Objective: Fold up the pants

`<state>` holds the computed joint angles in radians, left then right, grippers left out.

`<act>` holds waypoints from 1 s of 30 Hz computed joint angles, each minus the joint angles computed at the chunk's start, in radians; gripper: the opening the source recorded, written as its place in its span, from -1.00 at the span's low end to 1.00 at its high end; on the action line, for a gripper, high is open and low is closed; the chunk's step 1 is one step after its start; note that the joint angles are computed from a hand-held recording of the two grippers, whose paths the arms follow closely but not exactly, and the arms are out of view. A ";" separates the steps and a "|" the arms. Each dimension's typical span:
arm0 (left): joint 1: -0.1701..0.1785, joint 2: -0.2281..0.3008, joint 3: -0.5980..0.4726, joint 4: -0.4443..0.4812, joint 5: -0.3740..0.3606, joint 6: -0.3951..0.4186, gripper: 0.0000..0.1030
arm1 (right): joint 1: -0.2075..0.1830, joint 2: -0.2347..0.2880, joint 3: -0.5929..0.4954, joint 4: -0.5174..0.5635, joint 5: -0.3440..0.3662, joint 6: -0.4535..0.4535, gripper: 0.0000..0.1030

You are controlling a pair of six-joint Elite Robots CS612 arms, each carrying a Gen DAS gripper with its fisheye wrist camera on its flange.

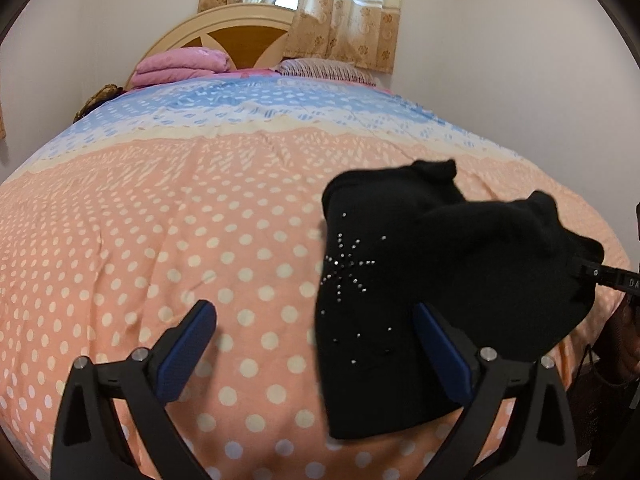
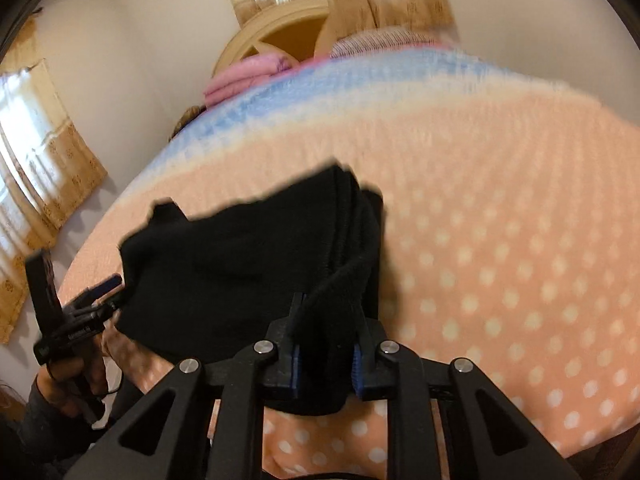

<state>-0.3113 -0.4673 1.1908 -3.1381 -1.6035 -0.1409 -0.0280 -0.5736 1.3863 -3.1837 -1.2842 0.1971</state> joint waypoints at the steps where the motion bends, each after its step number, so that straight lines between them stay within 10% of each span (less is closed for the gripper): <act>1: 0.001 0.001 -0.002 0.007 -0.001 -0.004 0.97 | -0.002 -0.001 0.001 -0.002 0.002 0.007 -0.39; 4: 0.006 0.001 -0.004 0.020 -0.003 -0.028 0.99 | -0.003 -0.013 0.011 -0.009 -0.036 0.023 -0.02; 11: -0.003 -0.006 0.011 -0.019 0.032 -0.009 0.99 | 0.010 -0.035 -0.032 -0.071 -0.032 -0.054 -0.02; 23: 0.002 0.003 0.000 -0.048 0.005 0.010 0.99 | 0.069 0.209 -0.636 0.800 0.285 -0.372 -0.03; 25: 0.003 0.005 -0.004 -0.045 -0.005 0.001 0.99 | 0.089 0.231 -0.688 0.862 0.213 -0.428 -0.68; 30: 0.001 0.015 -0.014 -0.053 -0.008 0.004 0.99 | 0.110 0.221 -0.673 0.739 0.096 -0.437 -0.84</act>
